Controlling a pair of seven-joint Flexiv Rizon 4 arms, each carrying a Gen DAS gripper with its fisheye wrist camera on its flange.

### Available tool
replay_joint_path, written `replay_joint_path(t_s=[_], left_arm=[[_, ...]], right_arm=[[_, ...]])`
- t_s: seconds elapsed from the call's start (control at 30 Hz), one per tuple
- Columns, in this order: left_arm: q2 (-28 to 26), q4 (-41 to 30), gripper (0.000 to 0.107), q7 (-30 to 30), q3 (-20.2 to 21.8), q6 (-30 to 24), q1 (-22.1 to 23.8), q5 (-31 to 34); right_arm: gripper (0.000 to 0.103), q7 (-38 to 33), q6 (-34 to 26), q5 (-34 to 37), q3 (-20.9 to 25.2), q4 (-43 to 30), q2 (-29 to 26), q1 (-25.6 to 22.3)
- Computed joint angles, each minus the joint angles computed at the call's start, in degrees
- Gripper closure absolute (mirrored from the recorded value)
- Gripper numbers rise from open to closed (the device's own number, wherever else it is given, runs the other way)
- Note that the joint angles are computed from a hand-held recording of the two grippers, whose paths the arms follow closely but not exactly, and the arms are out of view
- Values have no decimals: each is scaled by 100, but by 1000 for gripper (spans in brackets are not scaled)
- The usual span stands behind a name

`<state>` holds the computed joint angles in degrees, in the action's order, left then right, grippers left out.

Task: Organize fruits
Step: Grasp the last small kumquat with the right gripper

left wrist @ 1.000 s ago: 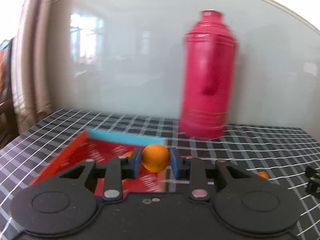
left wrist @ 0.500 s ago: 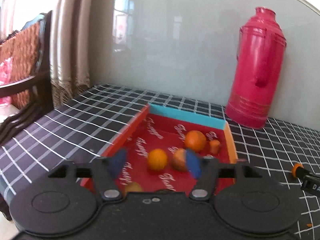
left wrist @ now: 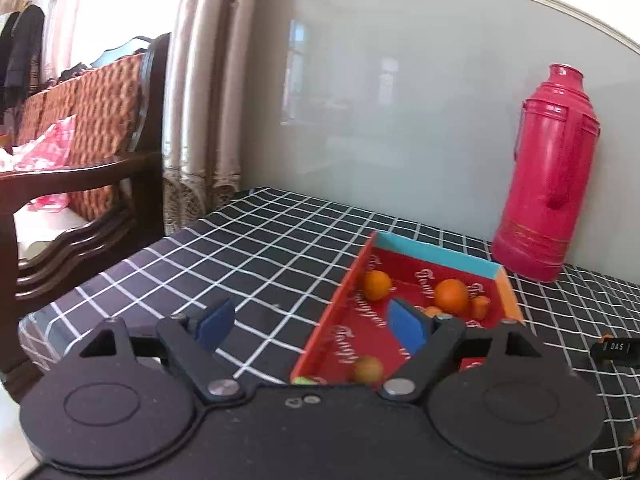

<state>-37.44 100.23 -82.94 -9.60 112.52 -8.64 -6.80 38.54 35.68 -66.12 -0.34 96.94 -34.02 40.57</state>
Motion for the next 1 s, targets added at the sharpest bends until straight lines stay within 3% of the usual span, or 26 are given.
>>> replay_joint_path(t_s=[0.07, 0.13, 0.43, 0.53, 0.77, 0.8, 0.87, 0.9, 0.93, 1.0], left_arm=[[-15, -12, 30, 11, 114, 3, -72, -71], [-33, -25, 30, 25, 194, -13, -128, -142], [-28, 7, 30, -26, 387, -191, -249, -458], [-34, -2, 30, 31, 565, -212, -393, -548], [-32, 32, 29, 116, 736, -171, -551, -671], [-29, 36, 29, 133, 706, -161, -528, -658], [-14, 59, 29, 129, 569, -134, -416, -596], [-13, 55, 29, 123, 492, -129, -347, -554], [-16, 49, 29, 117, 441, -125, -303, -524], [-30, 17, 29, 98, 341, -155, -225, -478]], right_arm=[[59, -175, -110, 78, 12, -89, -56, 25], [77, -248, -114, 61, 3, -156, -98, 64], [77, -545, -143, -256, -163, -516, -334, 299], [88, -481, -48, -525, -207, -518, -312, 349], [86, -605, 288, -529, -160, -555, -331, 266], [80, -500, 385, -600, -180, -487, -289, 252], [48, -166, 555, -833, -205, -261, -136, 227], [15, 45, 662, -1010, -219, -147, -63, 195], [8, 334, 715, -1264, -255, -39, 5, 185], [8, 562, 901, -1606, -229, 13, 45, 54]])
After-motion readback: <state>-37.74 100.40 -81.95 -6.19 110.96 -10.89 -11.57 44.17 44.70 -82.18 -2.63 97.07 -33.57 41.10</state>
